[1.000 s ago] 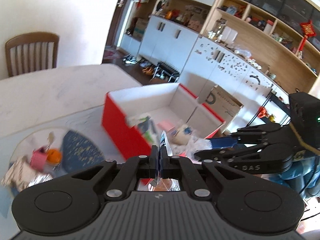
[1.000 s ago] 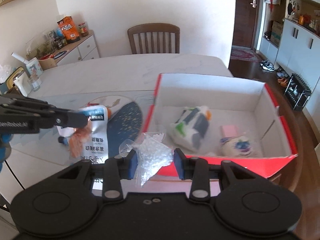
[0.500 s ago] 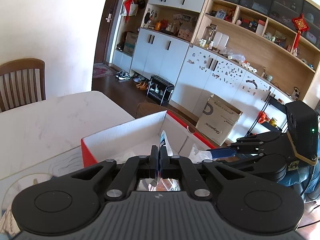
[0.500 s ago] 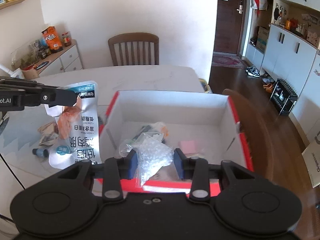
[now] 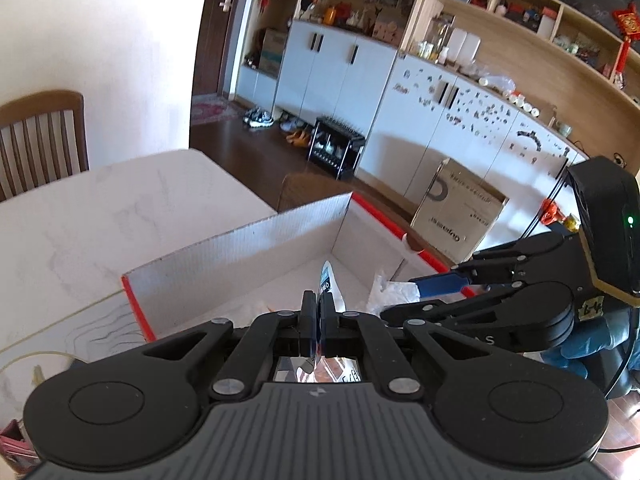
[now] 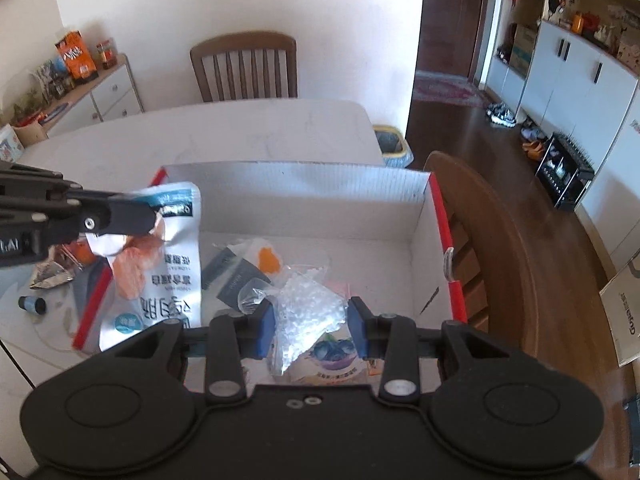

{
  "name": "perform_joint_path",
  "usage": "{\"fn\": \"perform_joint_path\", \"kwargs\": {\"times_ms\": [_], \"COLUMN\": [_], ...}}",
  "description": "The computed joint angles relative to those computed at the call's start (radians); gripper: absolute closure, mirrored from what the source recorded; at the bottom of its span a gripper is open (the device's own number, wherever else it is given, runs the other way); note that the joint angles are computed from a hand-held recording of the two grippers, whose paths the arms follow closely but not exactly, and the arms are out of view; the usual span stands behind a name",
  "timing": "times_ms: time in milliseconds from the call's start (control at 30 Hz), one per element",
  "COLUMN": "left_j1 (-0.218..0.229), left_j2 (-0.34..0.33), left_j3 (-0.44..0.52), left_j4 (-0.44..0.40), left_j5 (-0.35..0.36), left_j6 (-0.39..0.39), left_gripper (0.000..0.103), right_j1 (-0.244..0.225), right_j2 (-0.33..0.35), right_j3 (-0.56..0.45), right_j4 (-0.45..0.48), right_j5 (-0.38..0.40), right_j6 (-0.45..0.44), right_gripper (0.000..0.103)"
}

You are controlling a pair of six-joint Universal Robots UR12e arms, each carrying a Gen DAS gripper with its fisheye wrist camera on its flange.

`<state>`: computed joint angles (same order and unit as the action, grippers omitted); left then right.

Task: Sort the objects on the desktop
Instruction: 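Carry the snack pouch with the left gripper while the right gripper carries the bubble-wrap bag into the box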

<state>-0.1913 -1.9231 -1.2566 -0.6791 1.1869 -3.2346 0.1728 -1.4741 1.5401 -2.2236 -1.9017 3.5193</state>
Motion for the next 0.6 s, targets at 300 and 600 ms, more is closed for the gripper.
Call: {"fn": "perform_joint_path", "kwargs": {"times_ms": [300,600], "left_j1": [-0.02,-0.029], "left_j2": [-0.043,-0.069], "left_j3": [0.041,0.072], "left_j4": [-0.048,-0.119], "left_j5": [0.042,0.078], "left_j6": [0.042,0.082], "left_gripper": [0.102,0.102], "right_j1": [-0.039,-0.055], "right_j2": [0.045,0.086], "right_j3": [-0.032,-0.064], "right_j4": [0.061,0.111], "right_j5": [0.017,0.053], "right_j6": [-0.002,-0.017], "right_gripper": [0.066,0.066]}}
